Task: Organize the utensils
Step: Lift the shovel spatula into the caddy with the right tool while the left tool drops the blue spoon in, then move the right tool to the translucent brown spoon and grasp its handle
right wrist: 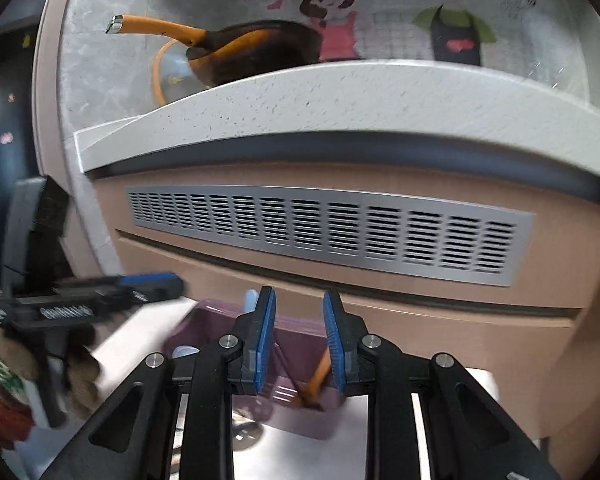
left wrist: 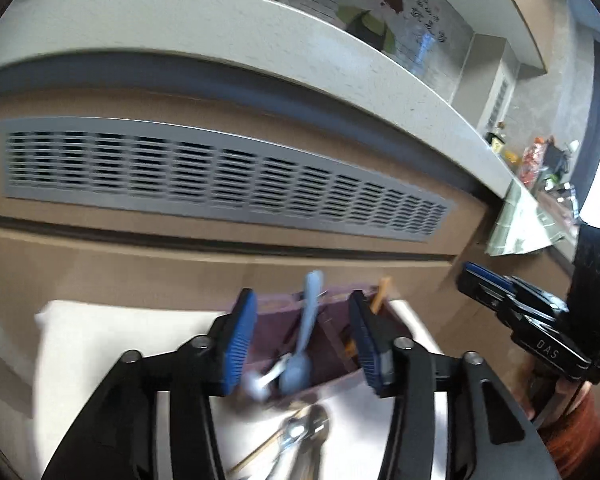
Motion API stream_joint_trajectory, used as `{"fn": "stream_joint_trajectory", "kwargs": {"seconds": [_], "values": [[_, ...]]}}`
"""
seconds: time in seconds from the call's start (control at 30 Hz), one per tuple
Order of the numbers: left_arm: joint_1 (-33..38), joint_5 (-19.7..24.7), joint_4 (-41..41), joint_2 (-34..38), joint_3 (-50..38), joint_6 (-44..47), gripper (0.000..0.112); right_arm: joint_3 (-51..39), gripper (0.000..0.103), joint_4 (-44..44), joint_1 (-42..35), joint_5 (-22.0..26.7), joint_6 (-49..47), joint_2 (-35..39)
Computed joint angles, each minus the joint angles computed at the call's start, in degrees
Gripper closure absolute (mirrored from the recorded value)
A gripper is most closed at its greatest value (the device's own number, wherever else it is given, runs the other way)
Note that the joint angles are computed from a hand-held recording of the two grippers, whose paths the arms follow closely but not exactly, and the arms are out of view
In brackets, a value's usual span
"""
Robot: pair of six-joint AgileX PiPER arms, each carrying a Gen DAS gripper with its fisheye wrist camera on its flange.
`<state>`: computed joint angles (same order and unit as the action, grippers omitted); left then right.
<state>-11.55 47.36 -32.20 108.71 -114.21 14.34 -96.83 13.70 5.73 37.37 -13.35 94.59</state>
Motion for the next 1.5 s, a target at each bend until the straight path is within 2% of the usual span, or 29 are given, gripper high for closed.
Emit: {"fn": "stream_joint_trajectory", "kwargs": {"seconds": [0.07, 0.13, 0.27, 0.4, 0.47, 0.53, 0.63, 0.7, 0.83, 0.97, 1.1, 1.17, 1.23, 1.33, 1.43, 1.5], "values": [[0.43, -2.23, 2.56, -3.99, 7.19, -1.89, 0.055, 2.9, 0.076, -6.12, 1.88, 0.54, 4.82, -1.69], [1.85, -2.44, 0.64, -6.98, 14.79, -1.18, 0.055, 6.08, 0.076, -10.97, 4.39, 3.31, 9.9, -1.9], [2.79, -8.15, -1.22, -12.54, 29.92, 1.29, 0.055, 14.26, 0.076, -8.16, 8.21, 4.21, 10.85, -0.01], [3.05, -14.63, 1.48, -16.58, 41.44, 1.54, 0.055, 19.15, 0.076, -3.9, 11.75, 1.32, 13.13, 2.24], [2.52, -15.84, 2.9, -16.86, 43.45, 0.03, 0.056, 18.53, 0.076, -9.06, 14.78, 0.85, 18.5, 3.89], [3.41, -16.02, 0.14, -17.97, 45.97, 2.61, 0.056, 17.0, 0.076, -16.03, 17.75, 1.07, 24.15, 5.59], [3.76, -15.36, -2.38, -18.45, 46.33, 4.59, 0.055, 14.82, 0.076, -25.66, 21.25, 2.75, 29.03, 7.45], [3.33, -14.81, -2.9, -18.14, 45.93, 4.98, 0.056, 14.62, 0.079, -27.23, 21.44, 4.5, 28.83, 7.24], [1.24, -12.01, -2.75, -16.04, 43.72, 3.92, 0.055, 21.11, 0.079, -26.42, 17.79, 4.59, 26.05, 1.96], [-3.03, -10.92, -2.7, -15.71, 43.34, 4.73, 0.055, 27.81, 0.076, -20.39, 10.35, 2.2, 20.95, -3.75], [-9.72, -10.91, 4.86, -15.76, 41.2, -1.06, 0.056, 31.9, 0.076, -8.49, 2.7, 1.44, 11.87, -6.99], [-12.39, -11.02, 7.62, -15.65, 40.07, -3.95, 0.055, 33.9, 0.076, -6.87, 1.05, 1.18, 10.93, -8.5], [-15.75, -11.23, 13.91, -14.9, 38.35, -8.41, 0.056, 36.0, 0.076, -7.39, 1.23, -0.5, 11.62, -9.68], [-18.01, -10.1, 19.56, -12.98, 35.9, -12.42, 0.055, 40.85, 0.076, -6.02, 0.53, -5.14, 11.11, -12.51], [-18.9, -8.14, 21.93, -10.55, 33.62, -13.54, 0.056, 40.62, 0.077, -9.58, 1.26, -4.78, 15.16, -13.19], [-19.17, -7.89, 21.4, -10.16, 33.43, -12.35, 0.056, 40.09, 0.077, -19.06, 3.35, -3.67, 24.31, -13.31]]}}
